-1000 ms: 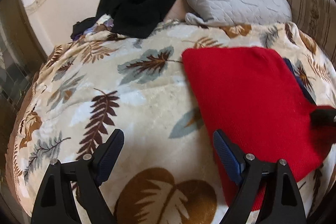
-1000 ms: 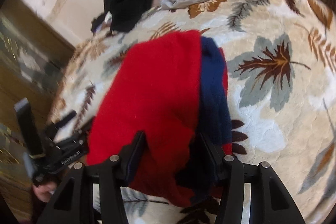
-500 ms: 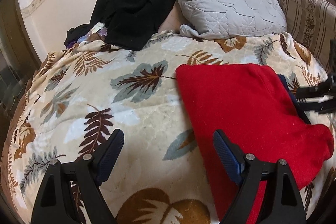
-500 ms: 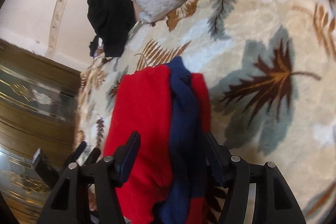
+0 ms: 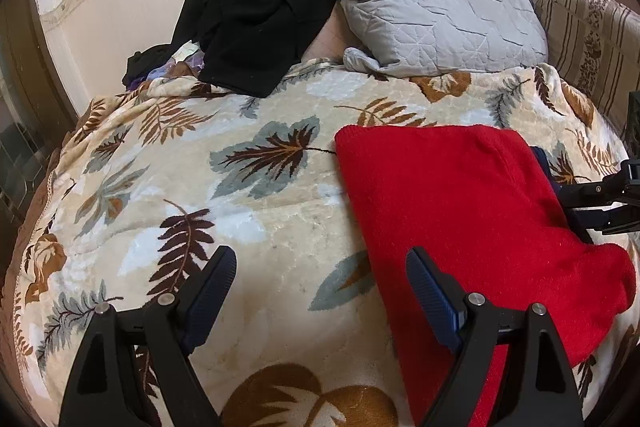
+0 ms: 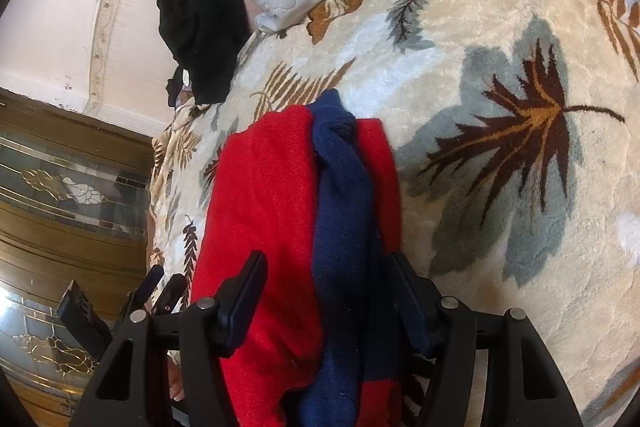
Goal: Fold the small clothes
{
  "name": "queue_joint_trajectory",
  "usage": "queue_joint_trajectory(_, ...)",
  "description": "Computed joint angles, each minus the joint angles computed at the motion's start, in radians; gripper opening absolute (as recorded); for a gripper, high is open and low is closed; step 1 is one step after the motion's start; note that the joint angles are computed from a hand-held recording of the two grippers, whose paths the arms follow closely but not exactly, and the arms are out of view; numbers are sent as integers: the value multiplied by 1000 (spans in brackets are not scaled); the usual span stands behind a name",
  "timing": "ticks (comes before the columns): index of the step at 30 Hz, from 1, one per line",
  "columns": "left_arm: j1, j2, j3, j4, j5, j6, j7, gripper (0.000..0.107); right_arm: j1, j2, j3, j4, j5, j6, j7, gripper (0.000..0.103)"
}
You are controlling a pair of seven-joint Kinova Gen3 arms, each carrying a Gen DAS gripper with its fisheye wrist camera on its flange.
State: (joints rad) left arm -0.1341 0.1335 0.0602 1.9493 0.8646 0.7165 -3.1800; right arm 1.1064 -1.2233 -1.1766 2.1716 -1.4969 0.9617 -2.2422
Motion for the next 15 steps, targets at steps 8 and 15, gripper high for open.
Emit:
queue_joint_trajectory(8,1,-7,-1,13,9,-3,-20,87,-16,-8,13,-4,24,-14,-20,66)
queue_joint_trajectory(15,5,0,-4,2,-14,26,-9,87,-19,4,1,-4,15,-28,-4,66)
